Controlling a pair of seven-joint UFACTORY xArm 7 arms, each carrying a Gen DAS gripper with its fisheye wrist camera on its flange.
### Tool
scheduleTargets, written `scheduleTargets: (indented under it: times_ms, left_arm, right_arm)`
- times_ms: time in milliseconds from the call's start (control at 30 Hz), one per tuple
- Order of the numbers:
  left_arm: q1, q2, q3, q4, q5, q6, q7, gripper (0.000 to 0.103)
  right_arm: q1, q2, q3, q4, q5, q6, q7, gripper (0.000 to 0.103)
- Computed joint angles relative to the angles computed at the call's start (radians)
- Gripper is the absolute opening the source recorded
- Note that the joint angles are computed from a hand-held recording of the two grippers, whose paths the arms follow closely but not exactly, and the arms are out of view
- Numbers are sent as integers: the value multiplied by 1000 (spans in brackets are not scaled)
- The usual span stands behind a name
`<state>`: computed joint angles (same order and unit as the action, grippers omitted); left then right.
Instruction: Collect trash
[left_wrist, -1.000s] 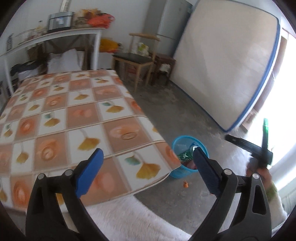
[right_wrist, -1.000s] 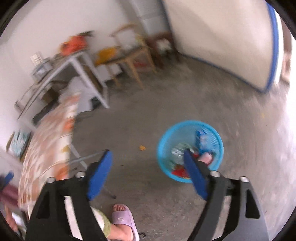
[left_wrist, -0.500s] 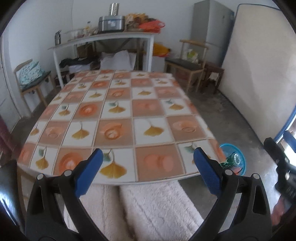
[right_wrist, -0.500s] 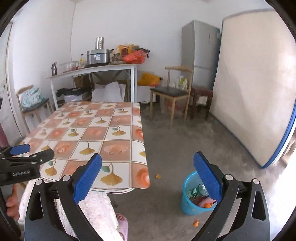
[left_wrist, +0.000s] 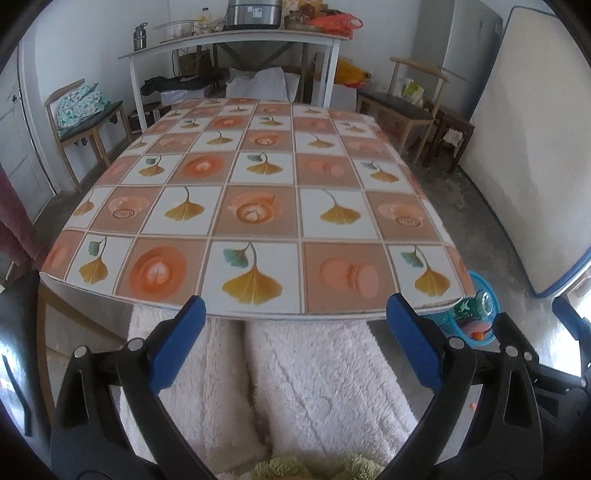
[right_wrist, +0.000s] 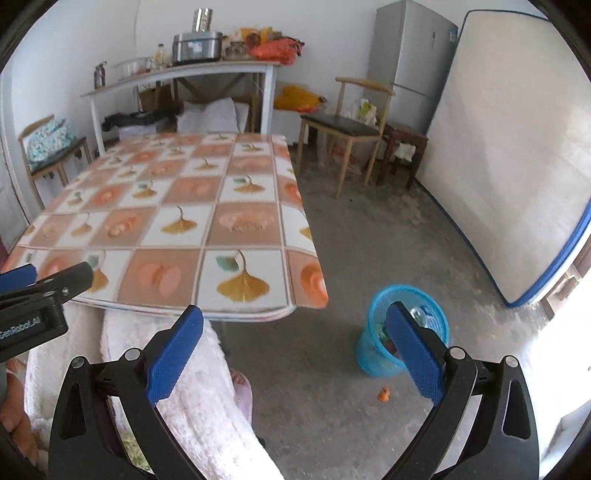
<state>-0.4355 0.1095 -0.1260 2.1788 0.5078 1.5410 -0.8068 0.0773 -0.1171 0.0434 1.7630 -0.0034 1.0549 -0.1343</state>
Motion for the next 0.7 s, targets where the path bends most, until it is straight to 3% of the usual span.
scheduleTargets:
  times_ms: [700]
  left_arm:
    - [-84,78,20,111,17,66,109,94]
  right_arm:
    - [-28,1,-13,-3,-47,38,57,96]
